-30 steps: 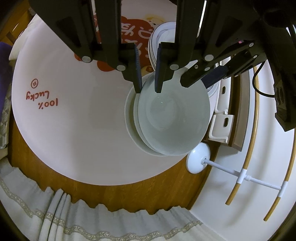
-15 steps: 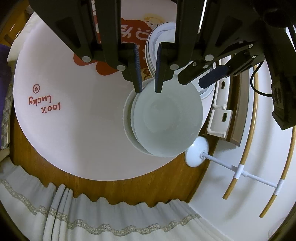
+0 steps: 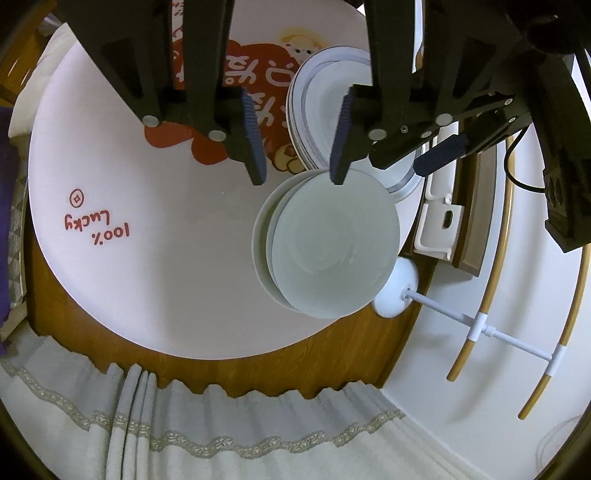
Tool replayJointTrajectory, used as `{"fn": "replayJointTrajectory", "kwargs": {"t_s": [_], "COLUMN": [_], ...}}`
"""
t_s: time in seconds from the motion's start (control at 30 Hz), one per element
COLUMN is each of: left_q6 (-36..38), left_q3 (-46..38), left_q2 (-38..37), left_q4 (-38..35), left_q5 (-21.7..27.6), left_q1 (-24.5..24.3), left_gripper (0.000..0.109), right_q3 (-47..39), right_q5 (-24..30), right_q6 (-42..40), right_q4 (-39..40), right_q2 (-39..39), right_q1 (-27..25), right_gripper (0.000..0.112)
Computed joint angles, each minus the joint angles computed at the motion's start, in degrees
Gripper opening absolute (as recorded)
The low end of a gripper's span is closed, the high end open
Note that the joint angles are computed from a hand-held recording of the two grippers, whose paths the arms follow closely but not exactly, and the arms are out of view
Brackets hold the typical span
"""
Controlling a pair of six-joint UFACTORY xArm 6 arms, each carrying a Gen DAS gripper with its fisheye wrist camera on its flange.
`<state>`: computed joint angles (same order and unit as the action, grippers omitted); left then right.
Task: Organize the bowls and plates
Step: 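Open both grippers to release the bowl rim and lift away, then move both open grippers to the rim of the white bowl stack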
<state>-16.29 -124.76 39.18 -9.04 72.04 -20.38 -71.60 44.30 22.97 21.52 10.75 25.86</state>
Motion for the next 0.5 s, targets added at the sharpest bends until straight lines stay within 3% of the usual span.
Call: {"fn": "replayJointTrajectory", "kwargs": {"t_s": [0.13, 0.27, 0.4, 0.5], "left_q6": [2.51, 6.27, 8.43, 11.15], "left_q3": [2.84, 7.5, 10.25, 14.28], "left_q2": [-1.96, -4.89, -6.64, -9.32], "left_q4": [-0.59, -1.13, -2.44, -3.16], "left_q5": [-1.76, -4.6, -5.88, -8.94], "left_q1": [0.44, 1.09, 2.05, 2.6], "left_gripper": [0.058, 0.059, 0.062, 0.069], "right_q3": [1.11, 3.0, 4.69, 6.34], "right_q5": [-1.52, -3.54, -5.12, -6.78], "right_q6": [2.04, 3.86, 6.84, 8.65], "right_q4": [-0.9, -1.78, -3.12, -4.54], "right_q2": [-0.97, -2.49, -3.79, -5.08], "right_q1": [0.64, 1.17, 1.81, 2.61], "right_gripper": [0.051, 0.075, 0.076, 0.087]}}
